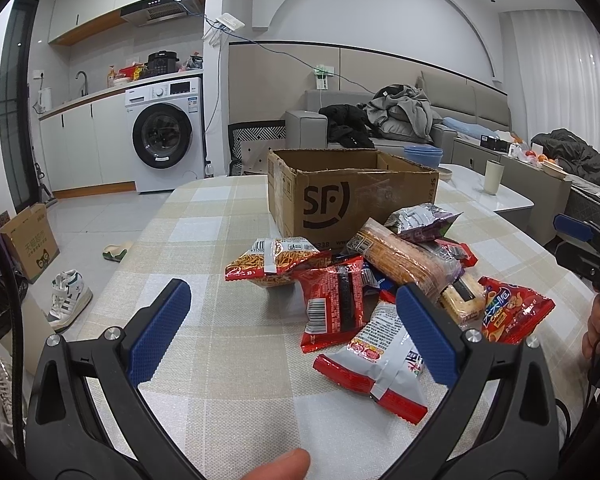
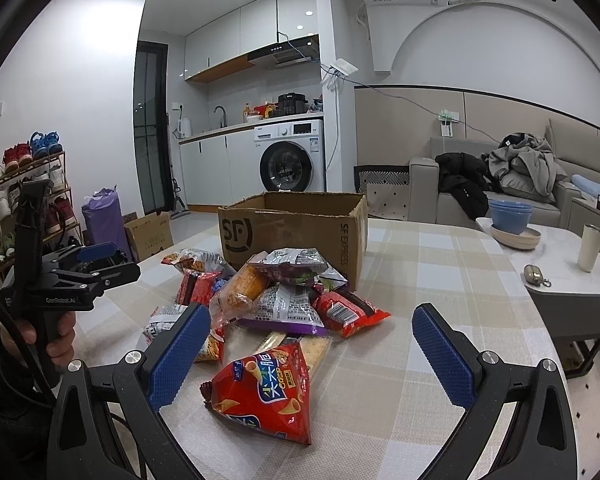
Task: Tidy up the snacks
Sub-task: 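Reach toward the red chip bag with the right tool while the left tool reaches the white-red snack bag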
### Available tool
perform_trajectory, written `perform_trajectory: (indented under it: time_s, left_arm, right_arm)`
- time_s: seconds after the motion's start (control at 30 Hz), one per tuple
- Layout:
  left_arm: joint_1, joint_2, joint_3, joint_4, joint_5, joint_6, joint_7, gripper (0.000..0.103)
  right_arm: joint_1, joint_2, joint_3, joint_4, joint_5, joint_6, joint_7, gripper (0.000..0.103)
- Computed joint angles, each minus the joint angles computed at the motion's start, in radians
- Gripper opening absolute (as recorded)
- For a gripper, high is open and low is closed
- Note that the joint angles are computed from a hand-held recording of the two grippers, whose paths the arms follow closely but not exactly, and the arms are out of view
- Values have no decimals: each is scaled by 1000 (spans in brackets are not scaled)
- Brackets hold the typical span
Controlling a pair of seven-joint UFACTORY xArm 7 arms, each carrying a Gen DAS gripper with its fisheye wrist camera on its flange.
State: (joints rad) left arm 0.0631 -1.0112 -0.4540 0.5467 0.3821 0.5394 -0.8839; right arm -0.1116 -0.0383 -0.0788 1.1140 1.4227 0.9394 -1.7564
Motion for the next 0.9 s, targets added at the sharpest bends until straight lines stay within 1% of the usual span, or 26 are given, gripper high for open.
perform_trajectory:
  time_s: [0.07,0.1,0.13,0.17,0.3,0.37,0.4,0.6,0.73,0.83,0.9]
  left_arm:
    - [2,10,-2,-4,3,-14,-2,102]
    - [4,8,-8,-1,-15,-6,14,102]
    - [6,23,4,-23,9,-40,0,102]
    - [3,31,6,-19,8,-37,6,102]
    - [-36,56,38,-9,-10,-26,45,102]
    - [-52,71,48,0,-20,-15,63,102]
    - [-71,77,61,1,-30,-14,78,102]
    - [-145,145,100,29,-82,-1,156,102]
    - [-181,202,116,52,-105,14,206,102]
    - [-205,235,135,61,-128,19,232,102]
    - [-217,252,151,64,-143,12,249,102]
  right_arm:
    - [2,1,3,5,-14,-6,14,103]
    - [3,3,4,8,-23,-8,22,103]
    - [5,6,6,13,-34,-13,34,103]
    - [6,10,8,17,-44,-17,45,103]
    - [8,34,16,50,-113,-23,117,103]
    - [10,43,23,63,-166,-36,156,103]
    - [11,45,26,66,-178,-37,165,103]
    - [-10,68,23,109,-268,58,256,103]
    - [-24,86,26,140,-330,146,306,103]
    - [-25,89,35,144,-375,176,322,103]
    - [-19,88,41,140,-408,171,332,103]
